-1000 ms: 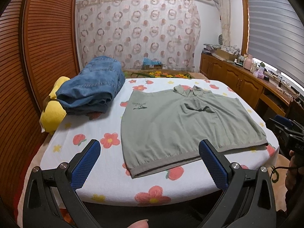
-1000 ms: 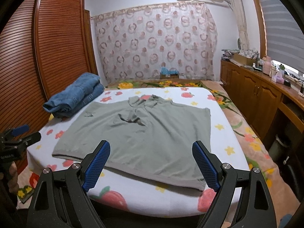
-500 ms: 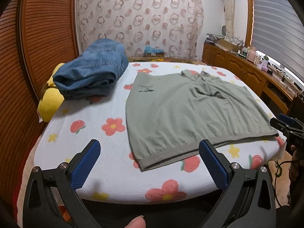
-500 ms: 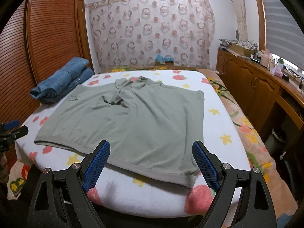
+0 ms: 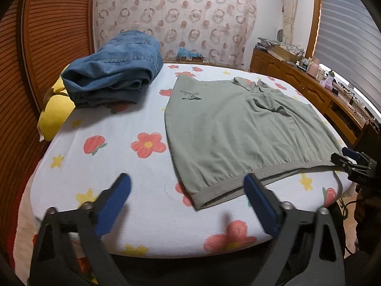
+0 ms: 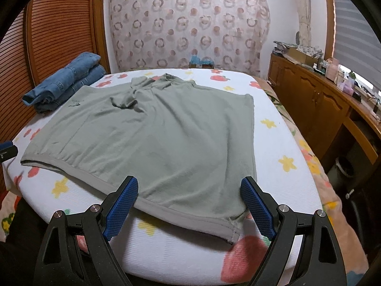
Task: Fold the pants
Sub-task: 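Move the left gripper to the shirt's side hem and close on it, then lift the held shirt side with the left gripper, fold it inward, release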
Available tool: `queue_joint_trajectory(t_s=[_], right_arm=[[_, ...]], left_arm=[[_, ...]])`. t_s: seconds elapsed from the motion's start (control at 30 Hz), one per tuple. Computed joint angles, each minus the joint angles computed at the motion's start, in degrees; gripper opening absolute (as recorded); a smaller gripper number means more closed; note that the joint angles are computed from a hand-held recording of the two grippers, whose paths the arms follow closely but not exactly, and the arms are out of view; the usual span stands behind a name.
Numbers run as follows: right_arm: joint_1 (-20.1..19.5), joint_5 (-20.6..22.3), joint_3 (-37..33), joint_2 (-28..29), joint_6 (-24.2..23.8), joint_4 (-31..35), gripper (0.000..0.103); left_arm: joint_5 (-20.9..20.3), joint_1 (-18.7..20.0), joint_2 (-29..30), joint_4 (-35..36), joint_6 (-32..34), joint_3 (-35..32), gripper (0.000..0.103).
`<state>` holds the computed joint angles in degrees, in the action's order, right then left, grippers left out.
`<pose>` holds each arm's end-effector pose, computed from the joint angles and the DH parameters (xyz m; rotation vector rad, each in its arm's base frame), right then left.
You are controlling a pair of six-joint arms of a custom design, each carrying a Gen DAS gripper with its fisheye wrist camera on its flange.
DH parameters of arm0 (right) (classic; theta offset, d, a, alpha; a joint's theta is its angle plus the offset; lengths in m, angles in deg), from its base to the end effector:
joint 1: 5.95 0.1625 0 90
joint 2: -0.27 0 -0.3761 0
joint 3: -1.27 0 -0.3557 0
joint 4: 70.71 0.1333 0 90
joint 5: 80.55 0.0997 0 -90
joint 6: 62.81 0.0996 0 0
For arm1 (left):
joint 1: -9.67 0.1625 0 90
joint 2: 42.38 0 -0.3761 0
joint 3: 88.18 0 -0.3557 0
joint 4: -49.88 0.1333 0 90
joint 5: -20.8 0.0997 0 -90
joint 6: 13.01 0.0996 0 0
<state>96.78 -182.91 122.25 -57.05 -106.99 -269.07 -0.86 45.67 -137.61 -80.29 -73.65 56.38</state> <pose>0.2194 -0.4632 0.1613 1.1251 -2.3165 0.9427 -0.1019 -0.3532 0.2151 -0.0077 2.1313 -1.1240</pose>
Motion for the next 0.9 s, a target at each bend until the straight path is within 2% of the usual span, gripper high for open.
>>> queue_joint_trajectory(t_s=[0.03,0.1,0.23,0.37,0.57,0.7,0.77,0.9], right_arm=[[0.16,-0.35,0.13,-0.20,0.35,0.42,0.089],[-0.12,0.22,0.82,-0.21,0.28,-0.47,0.089],[0.42,-0.38,1.02,-0.60,0.49,-0.32,0.089],[-0.02,0.48,1.32,-0.66,-0.06,-0.84,0.089],[-1.53,2.39,0.37,0.18,-1.09,-1.22,0.090],[-1.70,2.63,0.32,0.33,-1.27,-1.47,0.090],[-1.74,2.69,0.38,0.36,-1.33,-1.60,0.090],[-1.85,2.81,0.44,0.33,-1.44,-1.71,0.090]], left_arm=[[-0.24,0.06,-0.20,-0.26,0.18,0.18,0.084],[-1.72,0.72,-0.01,-5.12,3.75,0.98,0.071],[-2.43,1.30,0.46,-5.85,4.38,1.02,0.053],[-3.16,1.75,1.10,-5.57,4.52,0.96,0.048],[-2.48,0.94,1.44,-1.79,2.88,0.53,0.048],[-3.24,0.60,2.15,-5.35,5.41,1.10,0.043],[-3.98,0.57,2.20,-8.15,7.07,1.57,0.037],[-3.44,0.19,1.95,-7.75,6.47,1.96,0.032]])
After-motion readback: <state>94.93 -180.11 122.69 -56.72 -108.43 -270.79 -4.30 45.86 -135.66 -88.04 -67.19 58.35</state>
